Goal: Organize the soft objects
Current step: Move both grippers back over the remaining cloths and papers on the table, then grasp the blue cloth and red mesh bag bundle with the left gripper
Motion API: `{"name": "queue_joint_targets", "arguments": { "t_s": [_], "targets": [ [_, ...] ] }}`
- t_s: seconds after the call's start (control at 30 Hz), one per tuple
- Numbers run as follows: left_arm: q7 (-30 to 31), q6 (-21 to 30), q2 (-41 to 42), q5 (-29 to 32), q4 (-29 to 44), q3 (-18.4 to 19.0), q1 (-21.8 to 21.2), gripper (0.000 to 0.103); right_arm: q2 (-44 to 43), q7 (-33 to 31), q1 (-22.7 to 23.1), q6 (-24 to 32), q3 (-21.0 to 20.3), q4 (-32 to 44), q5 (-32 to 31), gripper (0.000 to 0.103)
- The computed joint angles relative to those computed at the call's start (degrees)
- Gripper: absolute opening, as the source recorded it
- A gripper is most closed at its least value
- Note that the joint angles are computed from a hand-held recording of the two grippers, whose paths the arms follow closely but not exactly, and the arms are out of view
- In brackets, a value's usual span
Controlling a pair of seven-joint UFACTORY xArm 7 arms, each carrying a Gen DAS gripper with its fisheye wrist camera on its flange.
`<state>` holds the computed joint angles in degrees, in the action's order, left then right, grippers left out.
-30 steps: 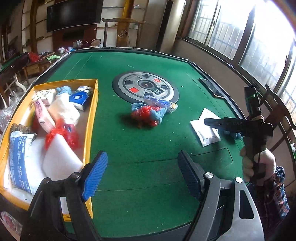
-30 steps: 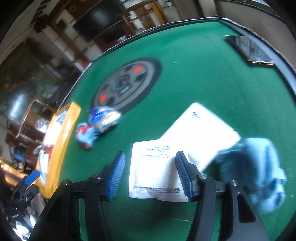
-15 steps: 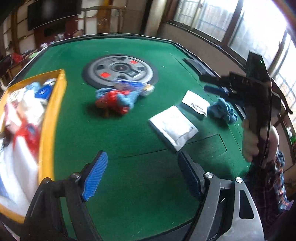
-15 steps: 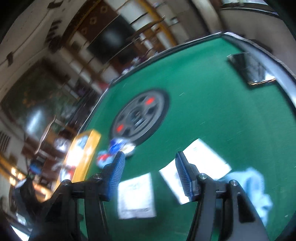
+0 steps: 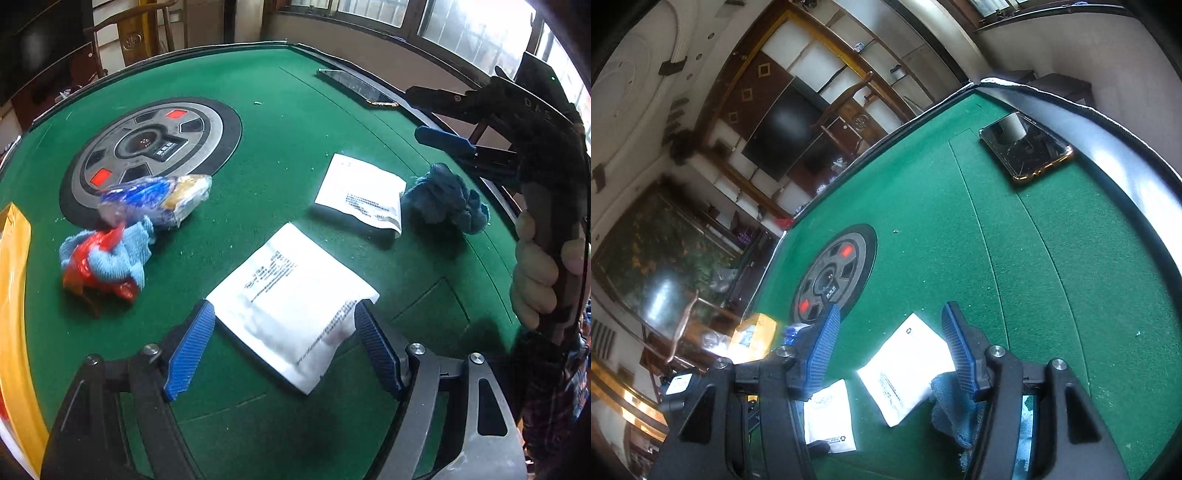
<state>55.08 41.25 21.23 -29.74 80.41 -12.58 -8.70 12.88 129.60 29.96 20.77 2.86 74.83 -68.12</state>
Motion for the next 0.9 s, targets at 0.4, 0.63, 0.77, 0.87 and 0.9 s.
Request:
{"name": "queue_joint_targets", "arguments": {
  "t_s": [0.4, 0.63, 0.77, 0.87, 0.9],
  "targets": [
    [-13.14, -5.26, 6.81, 5.93, 11.38, 4.27, 2.67, 0.078, 0.31, 5.63, -0.59, -1.72, -0.24, 0.23, -3.31, 0.058],
    [-17.21, -4.78, 11.24, 11.92, 15.86, 3.37, 1.65, 0.078, 0.45, 5.81, -0.6, -2.43, -0.67, 0.1, -2.86, 0.058],
    [-20.98, -3.57, 13.91, 13.31, 19.05, 2.83, 0.47, 0.078, 0.84, 5.23, -0.54, -2.18, -0.74, 0.49, -2.16, 0.058],
    [-22.54, -3.8, 14.56, 15.98, 18.87, 3.33, -1.06, 0.078, 0.81, 5.58, -0.25, -2.03, -0.85, 0.49, -2.34, 0.059],
    [-23.32, -4.32, 14.56, 17.4, 18.32, 3.91, -1.88, 0.079, 0.82, 5.62, -0.2, -2.0, -0.86, 0.54, -2.41, 0.059]
  ]
}}
